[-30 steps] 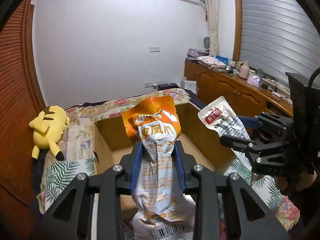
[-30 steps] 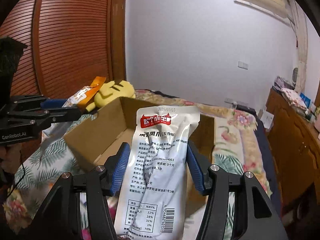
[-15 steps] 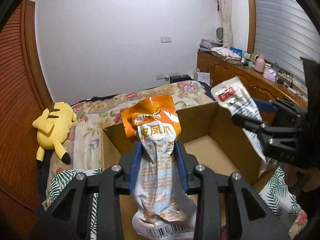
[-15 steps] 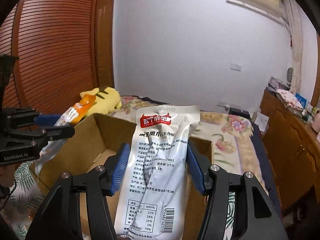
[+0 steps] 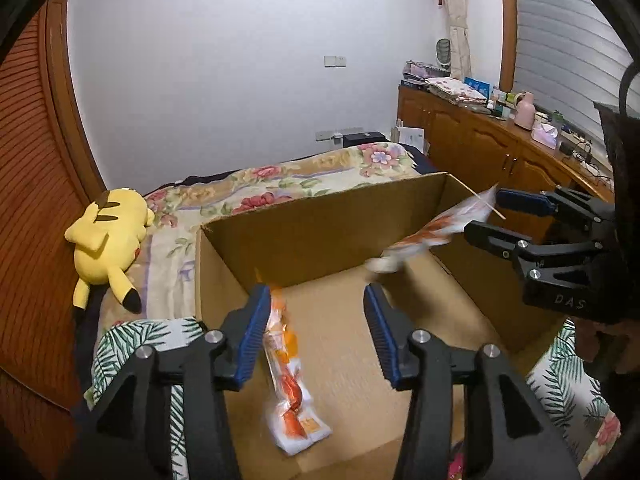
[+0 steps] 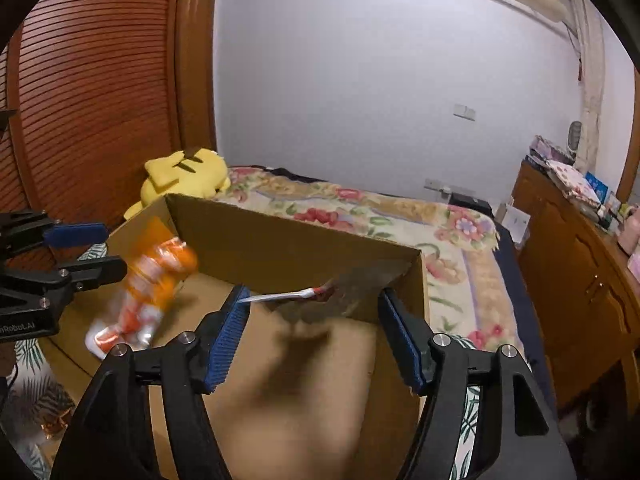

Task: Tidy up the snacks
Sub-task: 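Open both tools to drop the packets into the box, then move left tool to clear sesame-bar packet while right tool approaches pink-wrapped snack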

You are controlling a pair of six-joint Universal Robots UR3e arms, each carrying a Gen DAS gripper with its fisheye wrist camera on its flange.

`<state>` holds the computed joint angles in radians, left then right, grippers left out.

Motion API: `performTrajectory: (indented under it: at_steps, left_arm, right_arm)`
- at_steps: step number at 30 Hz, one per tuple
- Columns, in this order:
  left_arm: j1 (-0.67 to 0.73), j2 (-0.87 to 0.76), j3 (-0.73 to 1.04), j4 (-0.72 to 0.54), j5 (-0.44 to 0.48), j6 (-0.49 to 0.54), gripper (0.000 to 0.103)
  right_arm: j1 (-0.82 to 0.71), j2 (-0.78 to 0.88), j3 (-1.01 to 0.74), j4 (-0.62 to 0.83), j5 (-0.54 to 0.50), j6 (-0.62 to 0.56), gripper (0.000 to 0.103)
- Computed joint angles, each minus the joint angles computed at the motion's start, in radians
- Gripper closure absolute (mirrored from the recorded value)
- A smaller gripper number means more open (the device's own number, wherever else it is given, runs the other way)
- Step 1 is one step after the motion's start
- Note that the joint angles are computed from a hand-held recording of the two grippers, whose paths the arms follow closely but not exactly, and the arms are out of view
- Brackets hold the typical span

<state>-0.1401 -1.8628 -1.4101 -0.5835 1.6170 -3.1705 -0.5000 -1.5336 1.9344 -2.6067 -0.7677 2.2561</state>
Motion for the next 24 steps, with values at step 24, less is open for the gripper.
performTrajectory:
  at_steps: [24]
  left_arm:
    - [-0.038, 0.495, -0.483, 0.042, -0.077, 0.016, 0.053]
  right_arm:
    - [-0.673, -0.701, 0.003, 1.875, 0.057, -1.318, 0.033]
